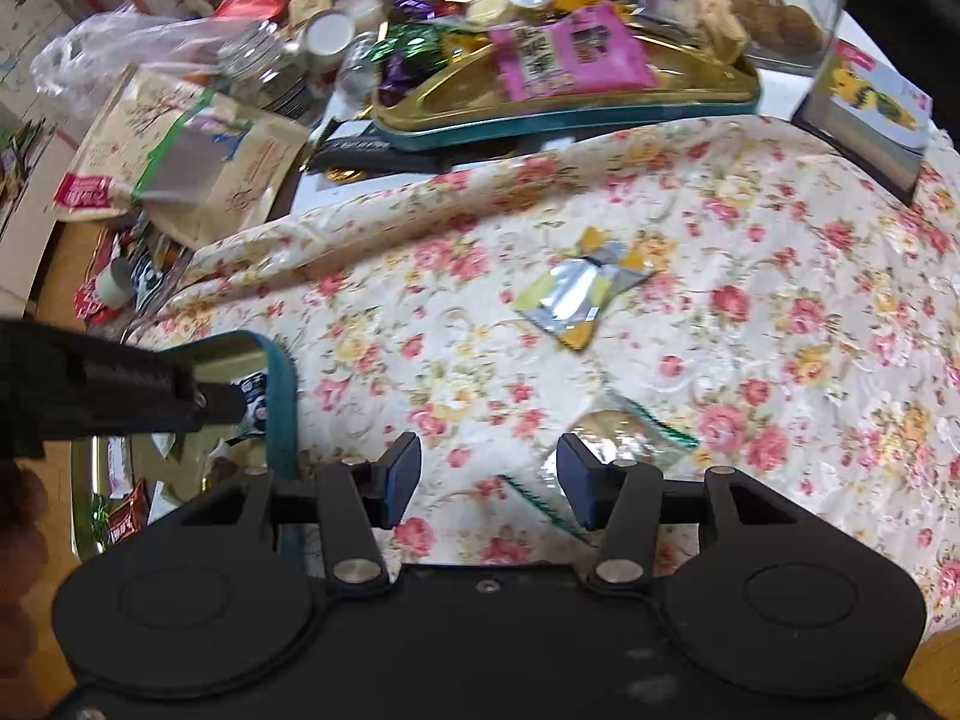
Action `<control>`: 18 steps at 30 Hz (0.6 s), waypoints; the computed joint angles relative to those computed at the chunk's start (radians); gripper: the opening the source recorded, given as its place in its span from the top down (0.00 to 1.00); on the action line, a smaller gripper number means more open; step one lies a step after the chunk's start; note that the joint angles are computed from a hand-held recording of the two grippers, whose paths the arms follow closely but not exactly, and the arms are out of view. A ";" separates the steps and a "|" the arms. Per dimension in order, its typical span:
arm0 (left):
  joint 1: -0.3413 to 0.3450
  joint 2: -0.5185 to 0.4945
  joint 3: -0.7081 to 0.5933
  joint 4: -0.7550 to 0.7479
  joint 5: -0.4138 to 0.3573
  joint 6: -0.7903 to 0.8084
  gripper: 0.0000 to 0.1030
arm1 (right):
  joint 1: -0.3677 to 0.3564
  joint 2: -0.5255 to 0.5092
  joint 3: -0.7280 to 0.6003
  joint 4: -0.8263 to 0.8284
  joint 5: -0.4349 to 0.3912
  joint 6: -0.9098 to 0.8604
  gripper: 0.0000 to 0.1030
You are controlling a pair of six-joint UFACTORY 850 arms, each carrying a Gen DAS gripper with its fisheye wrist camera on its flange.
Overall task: Organize snacks
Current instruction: 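Move both tools from the gold tray back over the loose snacks, then grasp the silver-yellow candy with the left tool while the right tool grasps the round biscuit packet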
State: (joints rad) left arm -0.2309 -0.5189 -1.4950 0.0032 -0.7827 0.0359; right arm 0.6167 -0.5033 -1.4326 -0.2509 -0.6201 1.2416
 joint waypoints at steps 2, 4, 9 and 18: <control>-0.022 0.010 0.014 0.024 0.020 -0.012 0.66 | -0.007 0.026 0.035 -0.009 0.007 0.020 0.48; -0.043 0.014 0.020 0.052 0.031 -0.029 0.66 | -0.012 0.047 0.063 -0.019 0.003 0.042 0.48; -0.082 -0.006 0.007 0.052 0.019 -0.023 0.66 | -0.036 0.091 0.140 -0.012 0.000 0.075 0.48; -0.146 -0.056 -0.040 0.018 0.023 -0.028 0.66 | -0.066 0.147 0.239 0.016 0.019 0.101 0.48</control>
